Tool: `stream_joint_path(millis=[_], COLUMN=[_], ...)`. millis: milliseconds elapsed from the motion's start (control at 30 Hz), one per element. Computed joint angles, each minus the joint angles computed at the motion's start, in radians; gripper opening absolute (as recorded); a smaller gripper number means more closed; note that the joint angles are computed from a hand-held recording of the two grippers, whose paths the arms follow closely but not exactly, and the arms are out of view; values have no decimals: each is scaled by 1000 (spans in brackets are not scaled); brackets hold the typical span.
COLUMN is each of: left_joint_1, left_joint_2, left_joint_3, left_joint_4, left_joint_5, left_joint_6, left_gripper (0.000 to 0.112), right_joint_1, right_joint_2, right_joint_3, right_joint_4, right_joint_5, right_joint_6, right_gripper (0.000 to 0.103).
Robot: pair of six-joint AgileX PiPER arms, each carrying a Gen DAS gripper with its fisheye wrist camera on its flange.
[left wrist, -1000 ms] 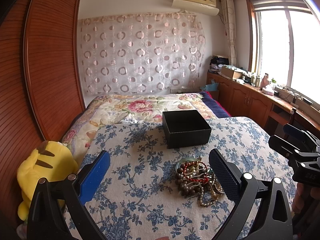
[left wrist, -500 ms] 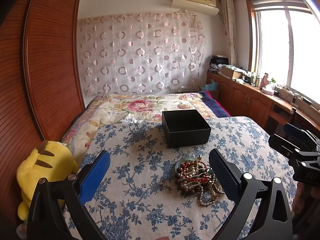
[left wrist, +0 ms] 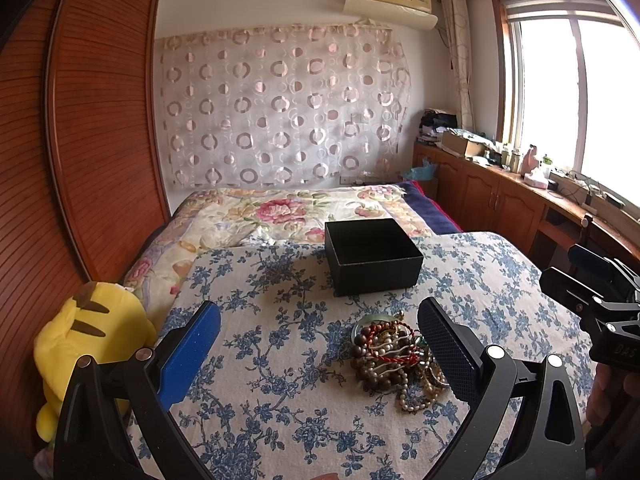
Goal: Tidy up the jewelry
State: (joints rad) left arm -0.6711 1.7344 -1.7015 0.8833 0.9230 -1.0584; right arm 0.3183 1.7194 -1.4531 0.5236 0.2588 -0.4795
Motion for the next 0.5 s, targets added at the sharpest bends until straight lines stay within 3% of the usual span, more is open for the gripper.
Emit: stream_joint_path(millis=[133, 333, 500], left_joint_1=[1, 34, 69], left_joint_2=[5, 16, 21], left_joint_3=[-17, 7, 46], left_joint_4=[-17, -71, -142], left_joint_5=[9, -35, -101], left_joint_6=[14, 43, 83], left_gripper=[95, 95, 95], right_joint_1=[17, -10, -36], right_joint_2=[-4, 35, 92], right_joint_3=[-17, -3, -37], right_joint_4=[-75, 115, 196], right_joint_5=[25, 25, 98], right_joint_6=[79, -143, -251], right_gripper=[100, 100, 86])
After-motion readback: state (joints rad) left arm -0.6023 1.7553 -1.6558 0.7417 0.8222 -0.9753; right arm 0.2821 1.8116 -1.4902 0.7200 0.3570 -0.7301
